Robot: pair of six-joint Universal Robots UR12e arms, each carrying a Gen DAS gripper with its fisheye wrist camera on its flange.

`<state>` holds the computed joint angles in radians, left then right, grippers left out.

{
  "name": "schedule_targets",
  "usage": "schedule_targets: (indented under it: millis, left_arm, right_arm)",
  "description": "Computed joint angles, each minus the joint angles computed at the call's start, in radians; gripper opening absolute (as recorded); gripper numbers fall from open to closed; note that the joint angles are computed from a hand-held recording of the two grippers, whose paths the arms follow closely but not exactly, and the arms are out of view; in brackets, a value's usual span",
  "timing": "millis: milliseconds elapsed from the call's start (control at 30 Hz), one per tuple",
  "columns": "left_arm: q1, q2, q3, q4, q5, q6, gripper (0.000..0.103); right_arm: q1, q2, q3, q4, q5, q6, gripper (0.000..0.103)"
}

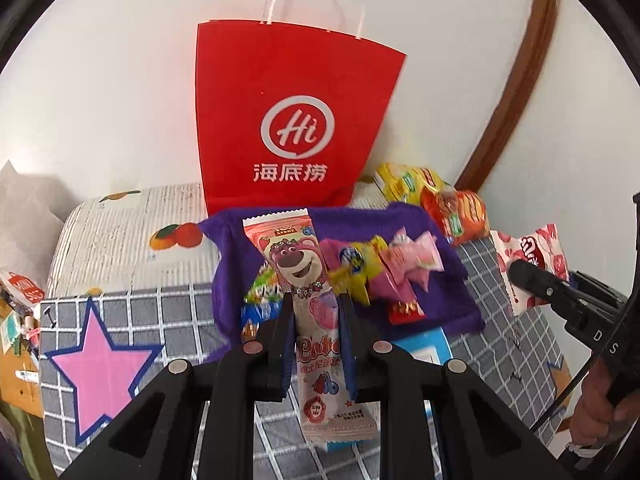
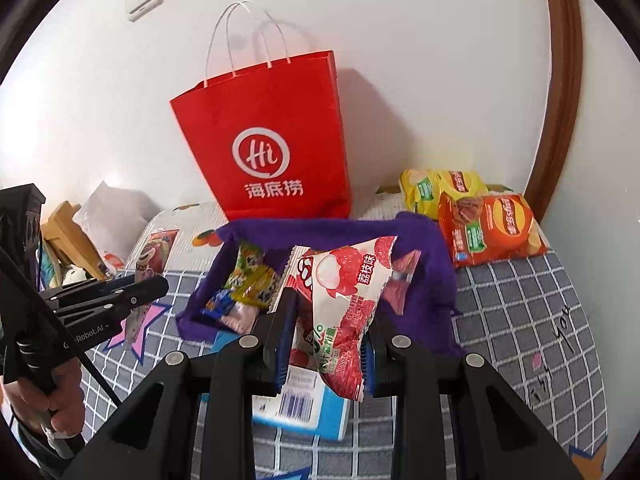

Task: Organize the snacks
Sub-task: 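Carry the strawberry bag and bear lollipop packet with both tools over the purple towel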

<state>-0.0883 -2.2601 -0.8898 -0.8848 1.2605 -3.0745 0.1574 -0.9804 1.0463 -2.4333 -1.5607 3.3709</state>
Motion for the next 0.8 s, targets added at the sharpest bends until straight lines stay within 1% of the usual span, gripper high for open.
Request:
schedule_targets:
  millis: [200,333,433,500,600,800]
  left_arm:
    - [0.005,-0.071,0.111,-0.045,-0.021,-0.034,0.019]
    - [0.007,-0.111,0.17,-0.062,-0.023,-0.056,0.019]
    - [0.009,-0.14,0.215,-0.086,-0.04,-0.069,0.019]
    - [0.009,-0.16,0.249,-0.11,-0.053,-0.067,0.019]
    - [0.004,-0.181,0.284,-0.117,-0.031,-0.061,0.019]
    - [-0.002,-0.236,0.375,-0.167,-0.037,-0.059,0.019]
  right_arm:
    - [-0.011,0.057,-0.08,0.028,0.007,-0.01,0.028]
    - [-0.015,0.096,-0.13,0.054,0.019,-0.008,0.028]
    - [-0.017,0.124,-0.167,0.073,0.027,-0.013,0.028]
    - [-0.018,0.143,-0.193,0.085,0.031,-0.015,0.028]
    - [-0.019,0.164,-0.226,0.093,0.039,-0.019,0.028]
    - [-0.023,0.207,-0.289,0.103,0.047,-0.036,0.028]
